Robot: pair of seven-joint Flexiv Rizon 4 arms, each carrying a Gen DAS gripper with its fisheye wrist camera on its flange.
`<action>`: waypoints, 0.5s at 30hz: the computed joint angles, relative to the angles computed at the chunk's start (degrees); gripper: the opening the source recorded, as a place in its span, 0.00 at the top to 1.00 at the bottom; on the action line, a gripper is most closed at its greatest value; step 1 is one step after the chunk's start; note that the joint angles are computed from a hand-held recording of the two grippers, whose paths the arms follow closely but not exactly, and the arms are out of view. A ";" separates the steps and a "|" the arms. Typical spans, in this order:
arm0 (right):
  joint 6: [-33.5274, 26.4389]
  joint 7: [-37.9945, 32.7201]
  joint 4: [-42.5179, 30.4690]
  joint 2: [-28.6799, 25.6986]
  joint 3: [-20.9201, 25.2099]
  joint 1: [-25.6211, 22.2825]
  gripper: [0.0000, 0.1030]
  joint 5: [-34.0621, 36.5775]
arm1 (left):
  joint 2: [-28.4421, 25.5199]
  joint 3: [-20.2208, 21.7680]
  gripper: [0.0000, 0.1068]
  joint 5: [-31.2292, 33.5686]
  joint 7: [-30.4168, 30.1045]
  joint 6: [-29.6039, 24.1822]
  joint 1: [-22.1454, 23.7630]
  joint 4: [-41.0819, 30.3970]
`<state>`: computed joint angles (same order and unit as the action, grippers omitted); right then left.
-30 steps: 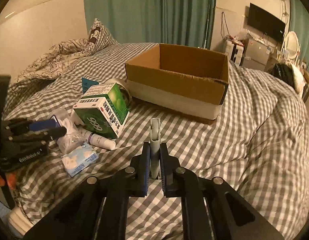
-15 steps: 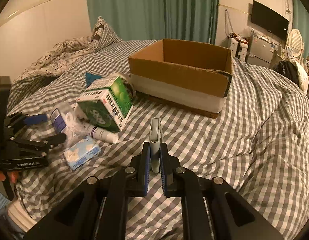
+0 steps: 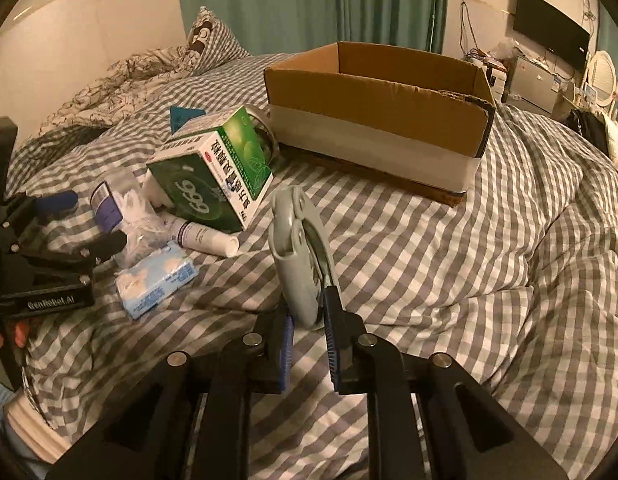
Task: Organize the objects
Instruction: 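Lift the grey clip with the right gripper while the left gripper reaches toward the clear swab jar, then close the left gripper on the clear swab jar while the right gripper holds the clip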
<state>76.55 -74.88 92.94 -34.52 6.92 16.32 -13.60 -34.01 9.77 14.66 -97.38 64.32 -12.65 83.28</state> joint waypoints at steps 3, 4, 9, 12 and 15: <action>-0.17 -0.36 -1.03 -0.56 1.08 -0.93 0.87 1.19 | -0.76 -2.73 0.09 -2.81 4.17 -2.21 2.02 -0.10; -0.33 -0.44 -1.21 -0.61 1.16 -1.00 0.87 1.36 | -1.05 -2.37 0.09 -2.51 4.55 -2.64 1.69 -0.44; -1.41 -0.88 -2.31 -1.11 1.14 -0.85 0.87 1.64 | -3.12 -1.75 0.05 -1.69 6.71 -4.47 0.87 -3.55; -1.99 -1.06 -2.96 -1.46 1.07 -0.65 0.87 1.66 | -5.58 -0.95 0.04 -1.59 6.43 -7.59 0.42 -7.60; -2.36 -1.18 -3.40 -1.67 1.13 -0.66 0.87 1.93 | -6.95 -0.87 0.04 -1.27 6.08 -7.96 0.48 -9.35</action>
<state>74.19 -76.06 89.54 -36.19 8.05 15.66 -11.67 -40.97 8.91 13.39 -91.30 56.36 -12.16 73.93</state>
